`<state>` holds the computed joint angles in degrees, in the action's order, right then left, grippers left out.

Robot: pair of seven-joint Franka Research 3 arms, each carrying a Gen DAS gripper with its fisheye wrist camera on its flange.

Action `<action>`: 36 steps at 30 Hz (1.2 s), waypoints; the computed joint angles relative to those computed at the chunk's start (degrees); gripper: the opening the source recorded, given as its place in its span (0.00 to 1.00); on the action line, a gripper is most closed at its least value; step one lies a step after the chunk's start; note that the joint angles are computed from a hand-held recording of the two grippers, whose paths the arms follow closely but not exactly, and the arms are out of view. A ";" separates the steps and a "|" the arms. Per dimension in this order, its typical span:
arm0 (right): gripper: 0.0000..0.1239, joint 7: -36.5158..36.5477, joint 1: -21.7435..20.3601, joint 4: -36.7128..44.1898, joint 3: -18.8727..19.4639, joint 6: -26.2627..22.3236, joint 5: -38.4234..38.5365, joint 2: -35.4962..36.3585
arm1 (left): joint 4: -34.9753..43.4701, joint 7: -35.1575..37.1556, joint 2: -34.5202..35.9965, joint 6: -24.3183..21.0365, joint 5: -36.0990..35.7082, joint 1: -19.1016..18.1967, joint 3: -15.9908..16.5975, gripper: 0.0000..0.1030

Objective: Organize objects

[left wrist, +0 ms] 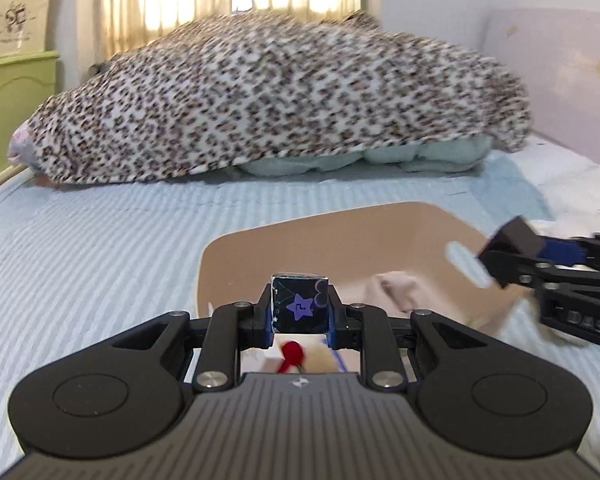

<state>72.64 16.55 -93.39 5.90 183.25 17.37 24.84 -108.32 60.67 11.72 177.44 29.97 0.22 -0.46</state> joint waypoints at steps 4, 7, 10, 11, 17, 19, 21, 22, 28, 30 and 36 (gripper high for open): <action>0.33 3.75 4.78 5.12 -6.46 -3.28 -1.92 3.70 | 5.92 0.63 4.28 -6.14 -3.39 0.27 -1.35 0.24; 0.33 6.08 5.61 9.17 -8.13 -7.57 -3.73 6.46 | 9.71 0.43 6.85 -10.24 -2.88 -0.69 -0.85 0.24; 0.33 8.21 5.37 12.39 -8.30 -11.80 -5.22 8.67 | 12.46 0.89 8.81 -13.52 -1.76 -1.44 -0.56 0.24; 0.33 9.15 5.36 13.18 -8.42 -13.04 -5.70 9.16 | 12.89 1.07 9.14 -14.33 -1.60 -1.53 -0.61 0.24; 0.43 13.75 5.76 12.37 -9.20 -16.33 -9.12 7.70 | 11.88 4.04 8.41 -16.52 -3.93 -0.56 -2.29 0.27; 0.55 15.24 6.67 10.36 -10.10 -15.21 -10.95 5.95 | 11.68 3.60 7.69 -18.39 -3.99 -0.92 -2.04 0.64; 0.62 16.22 7.07 8.67 -10.56 -14.24 -12.32 4.27 | 9.89 -1.04 6.03 -17.49 -0.56 -2.43 -0.02 0.82; 0.63 17.01 7.54 7.61 -11.07 -14.08 -13.14 3.22 | 8.81 -1.94 5.05 -16.79 -0.03 -2.25 0.00 0.82; 0.72 22.42 9.12 -0.07 -12.24 -14.66 -17.57 -4.02 | 4.12 -1.94 -0.15 -17.64 -1.38 -0.51 -1.82 0.85; 0.73 24.79 9.80 -2.57 -12.74 -15.40 -20.14 -6.41 | 1.87 -2.17 -2.26 -17.37 -1.34 -0.13 -2.24 0.85; 0.75 30.99 8.90 -9.42 -10.99 -16.71 -26.49 -13.29 | -5.01 -0.64 -8.76 -16.42 -3.04 1.06 -3.65 0.86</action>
<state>103.63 25.45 -102.81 -5.08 166.54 -9.11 11.55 -113.33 60.03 2.95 161.02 26.93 1.28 -4.11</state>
